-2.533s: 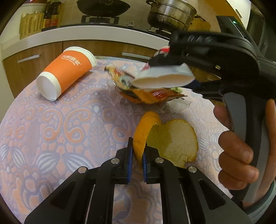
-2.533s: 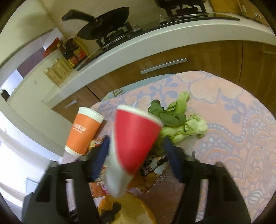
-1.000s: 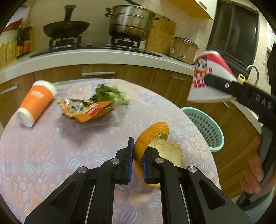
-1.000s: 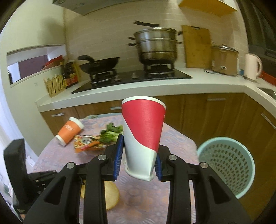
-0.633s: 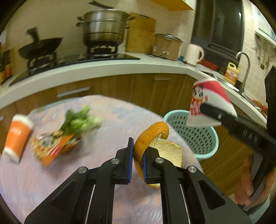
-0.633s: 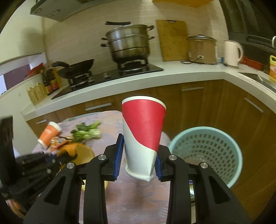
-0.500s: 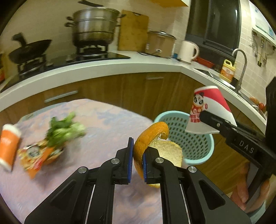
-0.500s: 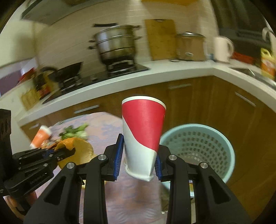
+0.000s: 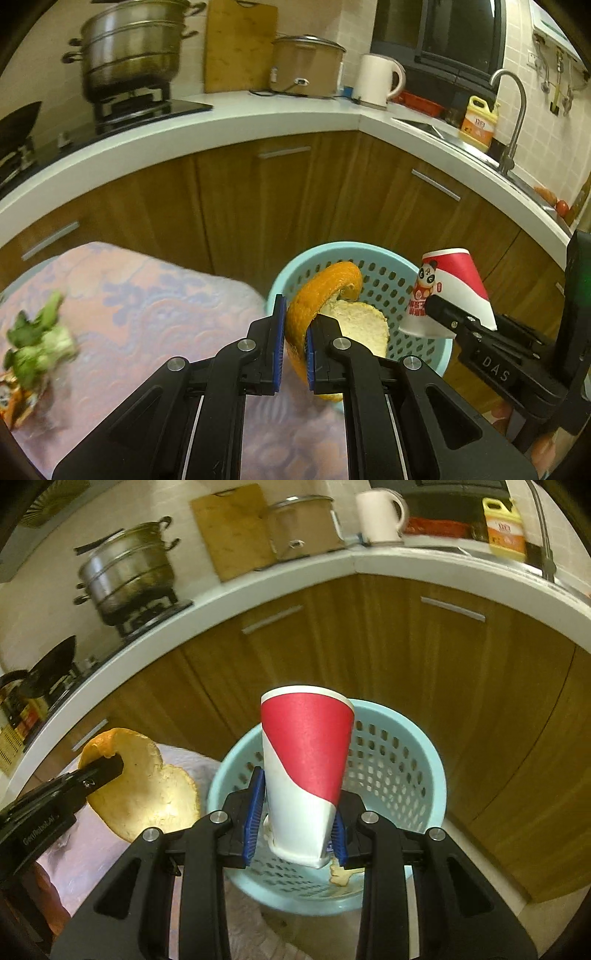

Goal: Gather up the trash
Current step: 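Carry the peel and cup over the teal basket and open both tools, then move both open tools back toward the snack wrapper on the table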

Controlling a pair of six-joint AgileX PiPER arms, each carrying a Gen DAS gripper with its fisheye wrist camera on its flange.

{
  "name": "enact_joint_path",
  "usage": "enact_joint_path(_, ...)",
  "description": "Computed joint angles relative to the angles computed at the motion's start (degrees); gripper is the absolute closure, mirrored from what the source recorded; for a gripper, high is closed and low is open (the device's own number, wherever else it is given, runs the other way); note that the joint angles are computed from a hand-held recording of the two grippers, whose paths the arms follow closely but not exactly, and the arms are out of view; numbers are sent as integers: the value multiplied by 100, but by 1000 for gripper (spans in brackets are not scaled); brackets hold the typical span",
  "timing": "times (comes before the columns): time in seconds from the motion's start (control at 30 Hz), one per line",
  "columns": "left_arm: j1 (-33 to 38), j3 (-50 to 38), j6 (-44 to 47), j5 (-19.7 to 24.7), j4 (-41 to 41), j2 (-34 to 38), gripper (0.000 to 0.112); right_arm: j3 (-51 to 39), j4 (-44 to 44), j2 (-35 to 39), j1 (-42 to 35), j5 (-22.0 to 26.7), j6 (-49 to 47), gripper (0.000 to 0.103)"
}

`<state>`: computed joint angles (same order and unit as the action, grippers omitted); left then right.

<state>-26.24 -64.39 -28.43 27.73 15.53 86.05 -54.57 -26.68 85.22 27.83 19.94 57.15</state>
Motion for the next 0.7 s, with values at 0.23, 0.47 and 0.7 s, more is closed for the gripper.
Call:
enact_joint_path(0.23,-105,-196,-161,-81,203,485,70,-391,1771,535,-596,45,-1862,61)
enact_joint_path(0.47,-4,186,-81,-270,107,94,58,-103,1743,296,-619,-220,-1759,43)
enact_joint_path(0.7,68,747,-323,-184,352,-903,58,-116,932,-260,9,-134,-937,43)
